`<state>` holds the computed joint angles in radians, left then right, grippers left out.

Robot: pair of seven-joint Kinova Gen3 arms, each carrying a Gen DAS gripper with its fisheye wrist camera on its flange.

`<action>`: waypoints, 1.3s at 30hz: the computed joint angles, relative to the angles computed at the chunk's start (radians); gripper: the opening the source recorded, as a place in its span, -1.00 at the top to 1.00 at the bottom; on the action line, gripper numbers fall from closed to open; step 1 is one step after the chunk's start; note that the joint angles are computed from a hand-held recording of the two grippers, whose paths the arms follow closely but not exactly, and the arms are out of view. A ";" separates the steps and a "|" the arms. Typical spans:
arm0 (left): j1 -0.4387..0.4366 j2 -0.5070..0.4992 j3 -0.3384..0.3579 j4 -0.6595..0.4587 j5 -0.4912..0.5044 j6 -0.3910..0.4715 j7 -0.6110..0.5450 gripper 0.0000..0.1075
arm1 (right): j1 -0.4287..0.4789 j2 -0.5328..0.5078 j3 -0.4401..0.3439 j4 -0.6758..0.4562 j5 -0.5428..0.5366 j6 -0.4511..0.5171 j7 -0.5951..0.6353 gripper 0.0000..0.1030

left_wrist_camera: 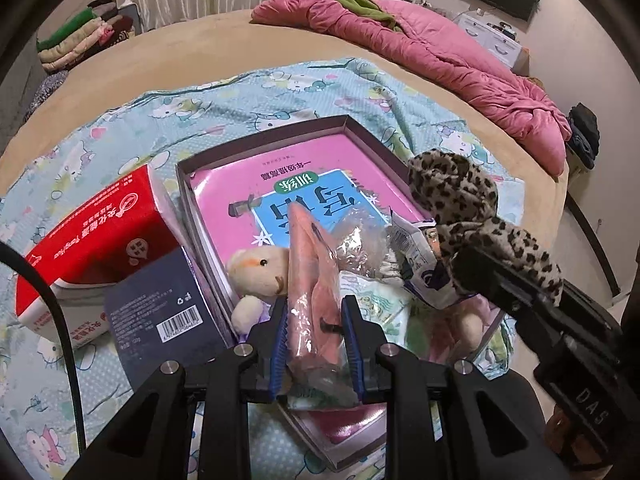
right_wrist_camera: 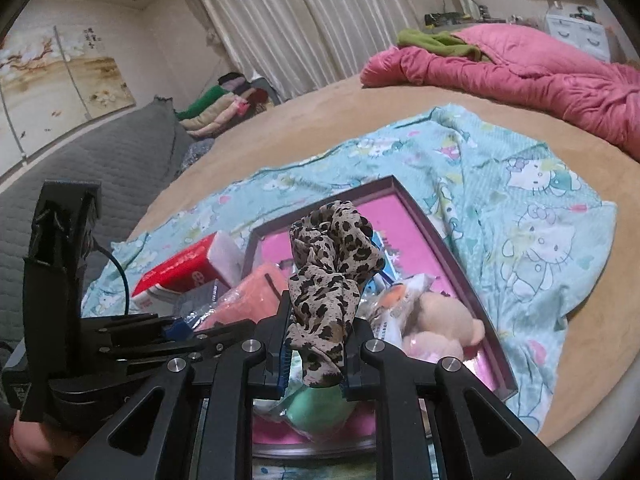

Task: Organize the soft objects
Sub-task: 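Lower the pink bag and scrunchie into the tray and open both tools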

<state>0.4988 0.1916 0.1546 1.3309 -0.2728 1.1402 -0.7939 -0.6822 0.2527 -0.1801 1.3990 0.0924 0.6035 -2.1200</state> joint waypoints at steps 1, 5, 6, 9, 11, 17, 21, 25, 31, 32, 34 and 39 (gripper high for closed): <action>-0.003 0.001 -0.001 0.002 0.005 -0.004 -0.003 0.51 | -0.006 0.004 0.003 -0.004 0.010 0.003 -0.003 0.65; -0.012 0.004 -0.002 0.008 0.019 -0.018 -0.013 0.51 | -0.016 0.015 0.005 -0.008 0.020 0.005 -0.003 0.64; -0.013 0.006 -0.002 0.008 0.021 -0.020 -0.018 0.51 | -0.016 0.020 0.003 -0.015 0.018 0.013 0.002 0.64; -0.014 0.007 -0.004 0.011 0.024 -0.024 -0.020 0.51 | -0.026 0.033 0.007 -0.028 0.026 0.027 0.000 0.62; -0.016 0.007 -0.004 0.012 0.027 -0.027 -0.024 0.51 | -0.035 0.039 0.012 -0.034 0.035 0.037 -0.007 0.61; -0.011 0.010 -0.004 0.013 0.021 -0.025 -0.030 0.51 | -0.050 0.050 0.020 -0.044 0.054 0.052 -0.014 0.57; -0.012 0.008 -0.005 0.018 0.025 -0.033 -0.029 0.51 | -0.064 0.052 0.024 -0.041 0.079 0.055 -0.018 0.49; -0.014 0.007 -0.005 0.017 0.030 -0.034 -0.029 0.51 | -0.078 0.043 0.033 -0.028 0.113 0.045 -0.041 0.35; -0.013 0.009 -0.004 0.015 0.028 -0.031 -0.031 0.51 | -0.088 0.015 0.041 0.006 0.159 0.030 -0.082 0.20; -0.014 0.009 -0.004 0.014 0.029 -0.029 -0.034 0.51 | -0.087 0.007 0.041 0.017 0.166 0.020 -0.089 0.18; -0.014 0.009 -0.005 0.014 0.029 -0.030 -0.033 0.51 | -0.084 0.000 0.038 0.025 0.176 0.013 -0.101 0.16; -0.017 0.012 -0.005 0.012 0.036 -0.030 -0.034 0.51 | -0.082 -0.008 0.033 0.034 0.193 0.010 -0.126 0.13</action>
<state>0.4820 0.2033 0.1492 1.3433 -0.2363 1.1103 -0.8283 -0.7637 0.2452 -0.1469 1.4333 0.2853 0.6134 -2.2458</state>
